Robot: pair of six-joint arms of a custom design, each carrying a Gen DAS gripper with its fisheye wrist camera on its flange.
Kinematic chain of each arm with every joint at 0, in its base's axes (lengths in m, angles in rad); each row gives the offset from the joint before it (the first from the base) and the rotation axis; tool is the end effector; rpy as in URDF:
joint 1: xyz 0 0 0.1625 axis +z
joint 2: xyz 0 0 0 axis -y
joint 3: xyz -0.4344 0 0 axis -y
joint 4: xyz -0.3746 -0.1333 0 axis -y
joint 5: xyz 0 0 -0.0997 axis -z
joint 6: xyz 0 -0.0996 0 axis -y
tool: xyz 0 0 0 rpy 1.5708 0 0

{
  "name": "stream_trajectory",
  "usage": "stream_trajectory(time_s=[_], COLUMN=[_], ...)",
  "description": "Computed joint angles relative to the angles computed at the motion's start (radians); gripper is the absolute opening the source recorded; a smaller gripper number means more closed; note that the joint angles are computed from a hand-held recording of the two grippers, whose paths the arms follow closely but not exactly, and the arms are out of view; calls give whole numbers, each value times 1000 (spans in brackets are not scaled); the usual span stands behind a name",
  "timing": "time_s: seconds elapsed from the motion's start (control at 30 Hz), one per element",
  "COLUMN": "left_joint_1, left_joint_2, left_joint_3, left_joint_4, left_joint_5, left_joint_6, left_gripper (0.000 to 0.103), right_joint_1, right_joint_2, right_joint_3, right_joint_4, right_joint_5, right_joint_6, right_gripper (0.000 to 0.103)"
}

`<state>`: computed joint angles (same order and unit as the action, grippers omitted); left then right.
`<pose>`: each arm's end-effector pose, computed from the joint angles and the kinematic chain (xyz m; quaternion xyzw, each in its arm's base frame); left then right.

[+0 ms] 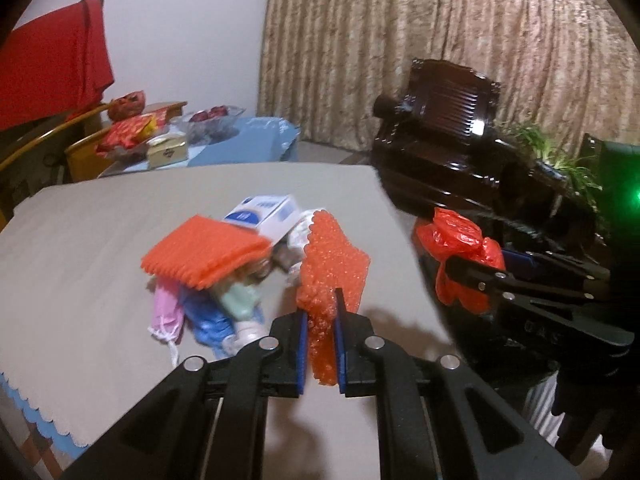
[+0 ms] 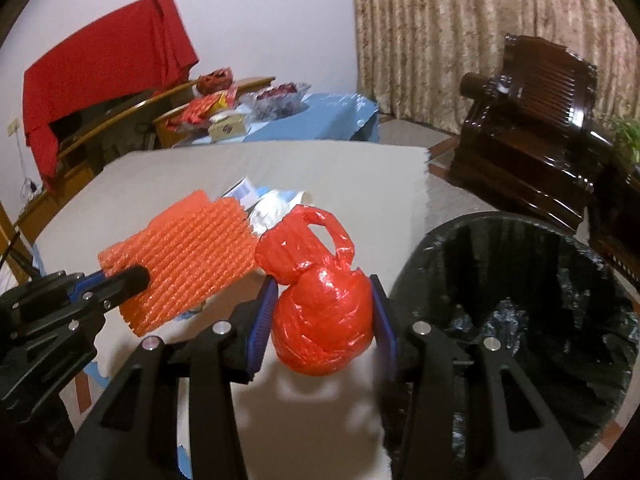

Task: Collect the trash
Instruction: 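Carry the red bag with the right gripper into the bin while the left drops orange mesh there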

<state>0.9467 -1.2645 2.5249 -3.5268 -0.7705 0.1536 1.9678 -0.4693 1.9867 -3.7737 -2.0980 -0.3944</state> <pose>-0.0479 -0.4170 0.2306 0.2054 0.8516 -0.3906 0.2830 0.2852 -0.4650 -0.0186 0.2697 -0.8728 0.3248 0.2450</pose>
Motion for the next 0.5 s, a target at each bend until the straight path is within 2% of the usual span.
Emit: stream_trajectory(time_s=[0.27, 0.5], left_joint_1=[-28, -39], left_joint_2=[48, 147], left_joint_3=[-59, -132], left_joint_4=[50, 57], left_joint_5=[-74, -154], left_joint_6=[25, 58], left_gripper=[11, 11], right_joint_1=[-27, -84], right_joint_2=[-81, -138], right_joint_3=[84, 146], right_joint_4=[-123, -219], right_joint_5=[-73, -144], right_joint_6=[-3, -12], right_gripper=[44, 44])
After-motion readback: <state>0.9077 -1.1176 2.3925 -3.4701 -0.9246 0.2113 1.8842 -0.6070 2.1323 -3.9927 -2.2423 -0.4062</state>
